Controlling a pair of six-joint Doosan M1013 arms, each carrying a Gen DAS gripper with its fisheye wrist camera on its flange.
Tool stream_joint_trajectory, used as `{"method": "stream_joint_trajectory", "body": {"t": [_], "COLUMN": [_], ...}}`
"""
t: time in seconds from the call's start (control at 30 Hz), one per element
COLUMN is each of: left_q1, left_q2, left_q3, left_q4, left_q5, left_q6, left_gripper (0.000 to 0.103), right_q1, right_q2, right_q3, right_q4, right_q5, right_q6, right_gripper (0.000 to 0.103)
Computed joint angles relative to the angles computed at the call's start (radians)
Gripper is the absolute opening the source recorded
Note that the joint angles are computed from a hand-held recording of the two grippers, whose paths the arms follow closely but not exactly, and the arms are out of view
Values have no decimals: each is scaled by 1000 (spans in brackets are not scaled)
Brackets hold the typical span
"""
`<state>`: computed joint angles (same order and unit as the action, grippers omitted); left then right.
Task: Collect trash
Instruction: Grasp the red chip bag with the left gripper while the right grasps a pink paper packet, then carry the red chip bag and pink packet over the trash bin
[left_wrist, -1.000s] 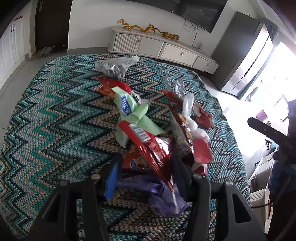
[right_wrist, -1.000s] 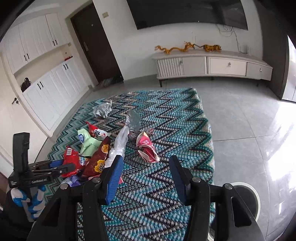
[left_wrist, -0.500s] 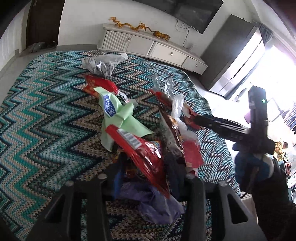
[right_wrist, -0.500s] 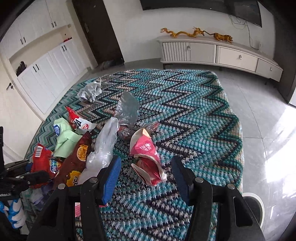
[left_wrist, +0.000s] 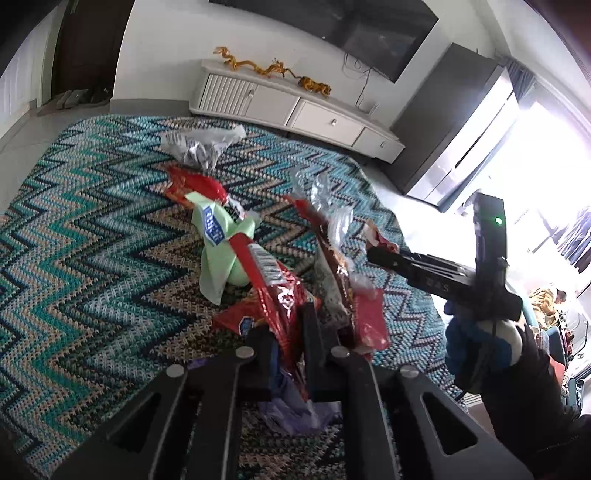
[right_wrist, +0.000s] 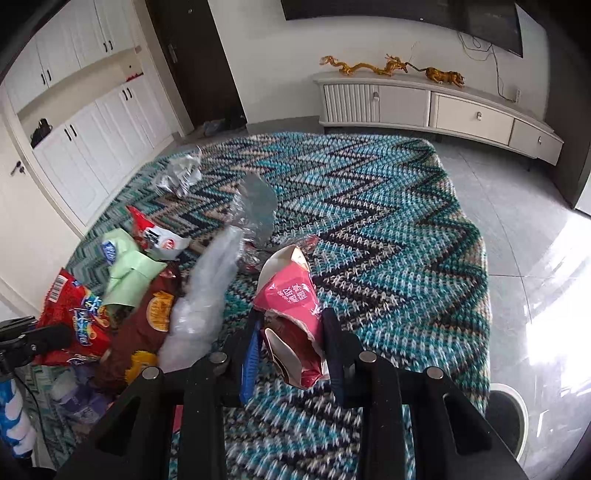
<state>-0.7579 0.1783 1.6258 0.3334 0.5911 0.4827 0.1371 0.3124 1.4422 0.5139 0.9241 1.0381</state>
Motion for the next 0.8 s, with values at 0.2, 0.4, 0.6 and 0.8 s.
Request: {"method": "stream_joint_trajectory", "body": {"t": [0.2, 0.4, 0.6, 0.8], "left_q1": [-31, -65, -99, -117], "left_q2": [-23, -45, -53, -43], "left_q3": [4, 2, -16, -60], "left_q4": [122, 225, 298, 322], "left_q5": [0, 14, 34, 32], "left_q6": [-98, -178, -210, -171], "left_gripper": [7, 7, 7, 7], "right_q1": [-34, -71, -108, -146], "right_q2": [-82, -162, -234, -295], "right_q3": [63, 111, 154, 195], "right_q4": [123, 202, 261, 297], "right_q5": [-11, -11, -24, -57], "right_q6": [-64, -114, -149, -166], "right_gripper": [30, 30, 30, 30]}}
